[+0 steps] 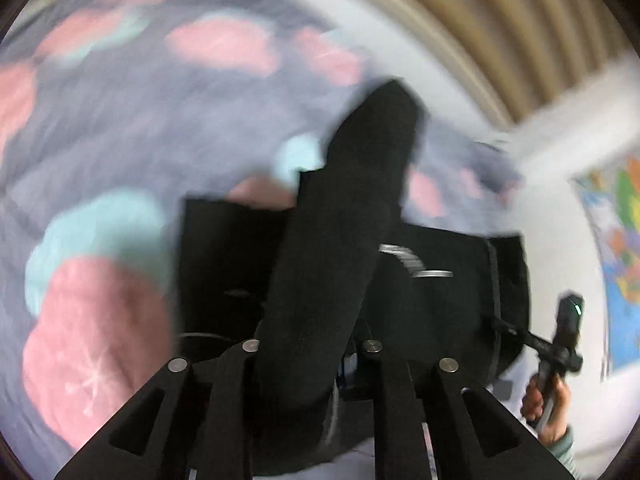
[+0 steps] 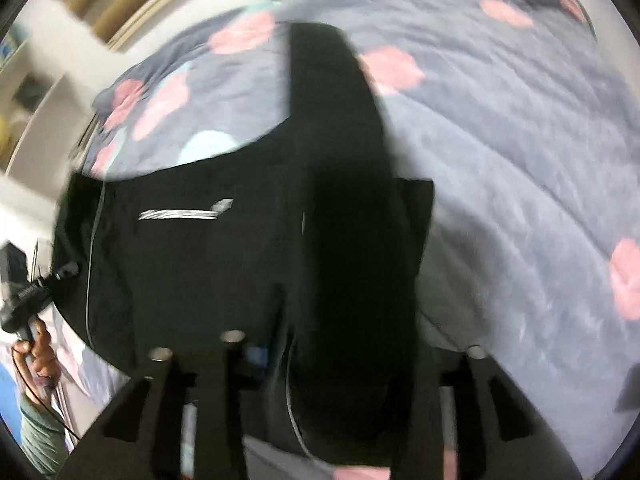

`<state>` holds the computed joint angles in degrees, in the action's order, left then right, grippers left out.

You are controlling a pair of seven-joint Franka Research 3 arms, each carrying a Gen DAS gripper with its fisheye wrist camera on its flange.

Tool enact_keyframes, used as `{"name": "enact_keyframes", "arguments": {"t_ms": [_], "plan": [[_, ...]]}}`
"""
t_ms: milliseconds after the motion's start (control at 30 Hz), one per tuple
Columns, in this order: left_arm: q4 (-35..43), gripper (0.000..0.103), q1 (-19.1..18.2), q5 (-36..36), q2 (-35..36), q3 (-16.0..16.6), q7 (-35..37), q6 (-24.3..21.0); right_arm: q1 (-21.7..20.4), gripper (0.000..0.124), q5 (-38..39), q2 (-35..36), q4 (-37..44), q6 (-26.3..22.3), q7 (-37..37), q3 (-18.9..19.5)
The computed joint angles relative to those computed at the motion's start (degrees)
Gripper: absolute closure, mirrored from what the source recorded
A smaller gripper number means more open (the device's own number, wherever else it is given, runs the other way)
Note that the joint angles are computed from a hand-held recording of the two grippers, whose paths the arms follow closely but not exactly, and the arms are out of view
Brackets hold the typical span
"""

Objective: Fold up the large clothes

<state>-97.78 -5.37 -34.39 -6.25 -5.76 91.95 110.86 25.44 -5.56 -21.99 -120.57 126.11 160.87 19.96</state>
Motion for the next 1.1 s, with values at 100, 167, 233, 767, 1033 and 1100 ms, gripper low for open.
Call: {"name": "enact_keyframes", "arguments": {"t_ms": [100, 167, 233, 767, 1033, 1100], "plan": [[-1.4, 0.061, 1.1, -1.0, 2.3, 0.7, -3.1, -0.4, 0.3, 0.063, 3.9, -1.8, -6.1, 4.0, 1.6, -1.5], [-1.6, 0.049, 1.9, -0.6, 3.5, 0.6, -4.7, -1.3, 1.2, 0.057, 7.0, -3.2, -10.0, 6.5, -0.4, -2.8], [-1.5, 0.037, 2.6, -1.0, 4.7, 0.4, -5.7, -2.8, 1.3, 0.043, 8.0, -3.7, -11.2, 6.3, -1.9, -2.7], [-7.5, 0.05, 6.1, -17.0, 8.7, -2.6, 2.9, -1.6, 7.9, 0.059, 34.9, 2.4, -20.4, 37.0, -33.1, -9.0], [-9.2, 0.069, 1.9, -21.4, -0.5, -0.6, 8.8, 1.0, 1.2, 0.093, 19.2, -3.0, -14.0, 27.4, -24.5, -1.6], [-6.9, 0.069, 0.7, -20.6, -2.2, -0.3, 9.9, -0.6, -0.2, 0.093, 14.7, -4.1, -10.5, 23.0, -21.4, 0.8]]}}
